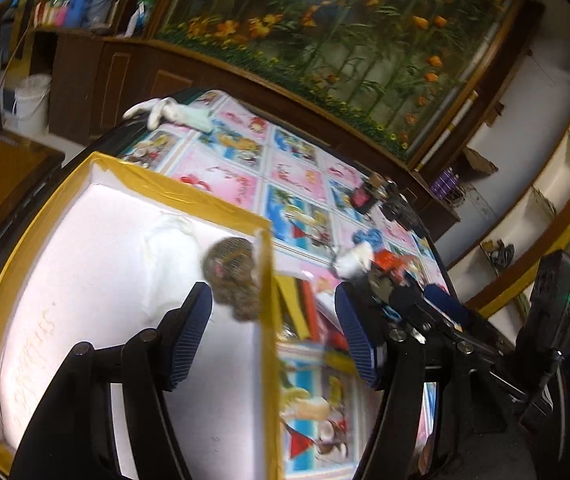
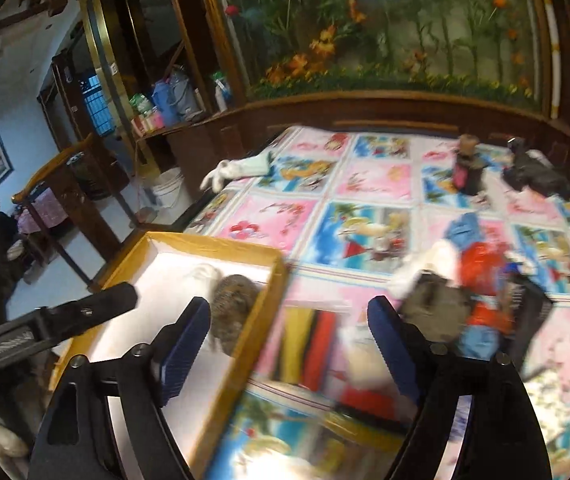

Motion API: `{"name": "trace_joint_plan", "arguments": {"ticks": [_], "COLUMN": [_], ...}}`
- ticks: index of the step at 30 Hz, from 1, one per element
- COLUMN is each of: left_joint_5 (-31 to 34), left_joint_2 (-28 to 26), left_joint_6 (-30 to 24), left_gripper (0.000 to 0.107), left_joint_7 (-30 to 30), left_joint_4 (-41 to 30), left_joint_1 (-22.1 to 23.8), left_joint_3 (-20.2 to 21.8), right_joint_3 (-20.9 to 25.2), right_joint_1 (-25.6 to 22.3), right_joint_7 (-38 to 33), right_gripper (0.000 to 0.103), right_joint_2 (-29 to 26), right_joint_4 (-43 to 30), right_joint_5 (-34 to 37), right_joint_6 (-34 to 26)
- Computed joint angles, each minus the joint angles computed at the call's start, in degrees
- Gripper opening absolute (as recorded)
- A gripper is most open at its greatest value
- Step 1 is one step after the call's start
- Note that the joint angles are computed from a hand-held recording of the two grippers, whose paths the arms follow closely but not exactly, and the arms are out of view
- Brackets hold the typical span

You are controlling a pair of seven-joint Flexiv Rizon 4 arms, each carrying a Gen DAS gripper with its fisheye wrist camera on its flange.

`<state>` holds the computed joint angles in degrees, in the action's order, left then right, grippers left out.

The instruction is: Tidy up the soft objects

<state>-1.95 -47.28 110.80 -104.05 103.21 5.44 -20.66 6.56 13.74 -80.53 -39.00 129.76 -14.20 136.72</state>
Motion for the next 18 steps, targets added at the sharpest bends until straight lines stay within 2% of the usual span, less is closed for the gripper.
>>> {"name": "trace_joint_plan", "arguments": {"ticks": [3, 4, 6, 9, 11, 14, 18], "left_joint_5": [-1.0, -1.28, -2.11, -4.57, -5.22, -6.59, -8.53], "left_joint_2": [1.06, 1.2, 1.45, 1.56, 1.47, 1.57, 1.5], "left_joint_6": [1.12, 1.39, 1.91, 1.76, 0.57, -0.73, -1.51], "left_gripper": [0.063, 0.063, 0.063, 0.063, 0.063, 0.063, 0.063], "left_joint_7": [-0.03, -0.14, -0.27, -0.11, 0.09, 0.43, 0.14], "left_joint_4": [0.93, 1.13, 1.42, 1.25, 1.12, 1.1, 1.17], "left_joint_1": [-4.21, -5.26, -7.69, -12.21, -13.07, -14.86, -16.1], "left_joint_3": [2.38, 2.77, 4.12, 7.34, 7.37, 8.64, 9.48], "right_joint_3": [-2.79, -3.07, -3.06, -3.09, -3.0, -3.87, -4.05], "right_joint_1": [3.54, 3.78, 3.08, 0.27, -1.62, -2.2, -5.83], "right_joint_7": [-6.67, -8.22, -9.62, -7.93, -6.53, -6.45, -6.75], "right_gripper": [0.092, 0.099, 0.102, 0.102, 0.102, 0.102, 0.102], "right_joint_2": [-0.87, -1.7, -3.2, -2.84, -2.63, -2.77, -3.89], "right_joint_4": [3.76, 4.43, 5.36, 6.96, 7.73, 8.05, 9.35], "right_joint_5": [8.96, 10.76, 12.2, 10.76, 9.68, 11.69, 10.17], "right_joint_6": [8.97, 12.05, 16.43, 15.2, 14.18, 14.43, 19.39]}}
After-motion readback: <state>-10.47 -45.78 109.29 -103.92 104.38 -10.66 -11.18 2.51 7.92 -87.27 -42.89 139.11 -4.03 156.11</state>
